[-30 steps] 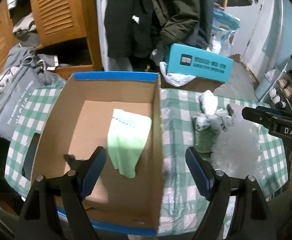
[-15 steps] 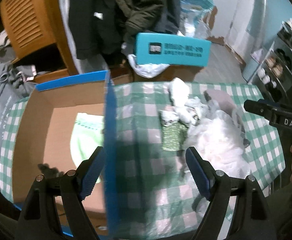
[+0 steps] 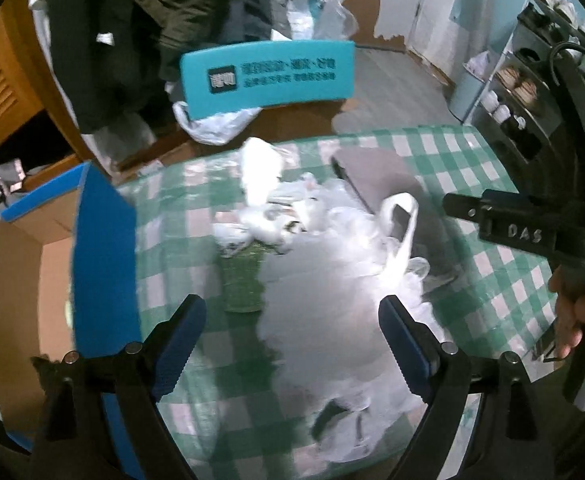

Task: Organize soft objects
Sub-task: 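Move both tools back over the white bath puff and grey sock, then grasp the white mesh bath puff with left tool while right tool grasps grey sock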

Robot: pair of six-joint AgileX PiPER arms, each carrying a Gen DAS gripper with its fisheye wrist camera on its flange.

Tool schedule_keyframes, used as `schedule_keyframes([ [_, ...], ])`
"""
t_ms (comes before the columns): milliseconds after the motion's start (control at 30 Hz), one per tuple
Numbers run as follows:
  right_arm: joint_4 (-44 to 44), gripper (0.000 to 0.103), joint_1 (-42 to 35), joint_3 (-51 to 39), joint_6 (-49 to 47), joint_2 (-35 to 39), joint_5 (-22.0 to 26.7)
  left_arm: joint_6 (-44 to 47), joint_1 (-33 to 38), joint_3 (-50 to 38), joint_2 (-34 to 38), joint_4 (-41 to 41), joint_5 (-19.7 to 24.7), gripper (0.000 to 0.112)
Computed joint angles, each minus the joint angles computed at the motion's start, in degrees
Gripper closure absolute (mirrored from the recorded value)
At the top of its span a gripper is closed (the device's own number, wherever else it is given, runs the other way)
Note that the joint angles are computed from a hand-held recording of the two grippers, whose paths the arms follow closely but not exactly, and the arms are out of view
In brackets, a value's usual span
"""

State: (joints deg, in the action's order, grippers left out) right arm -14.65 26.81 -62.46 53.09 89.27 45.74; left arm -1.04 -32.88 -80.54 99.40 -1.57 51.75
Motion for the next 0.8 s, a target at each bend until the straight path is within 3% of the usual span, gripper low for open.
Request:
schedule_keyframes([
  [367,3.6,0.042,-3.5,2.9,-3.5,0.7,-3.0,-2.2,-2.9,-6.1,8.0,-4.3,2.3,0.022],
  [567,5.2,0.041,-4.2,3.2,-5.3,1.5,-3.9,-5.2,-5.0,-6.4,11.3,1.2,0.8,0.011],
  [800,10.7,0.041,-4.8,2.3,-10.3,5.1,-6.4,-4.4,-4.3,-4.5,13.9,4.0,-1.5,0.009],
])
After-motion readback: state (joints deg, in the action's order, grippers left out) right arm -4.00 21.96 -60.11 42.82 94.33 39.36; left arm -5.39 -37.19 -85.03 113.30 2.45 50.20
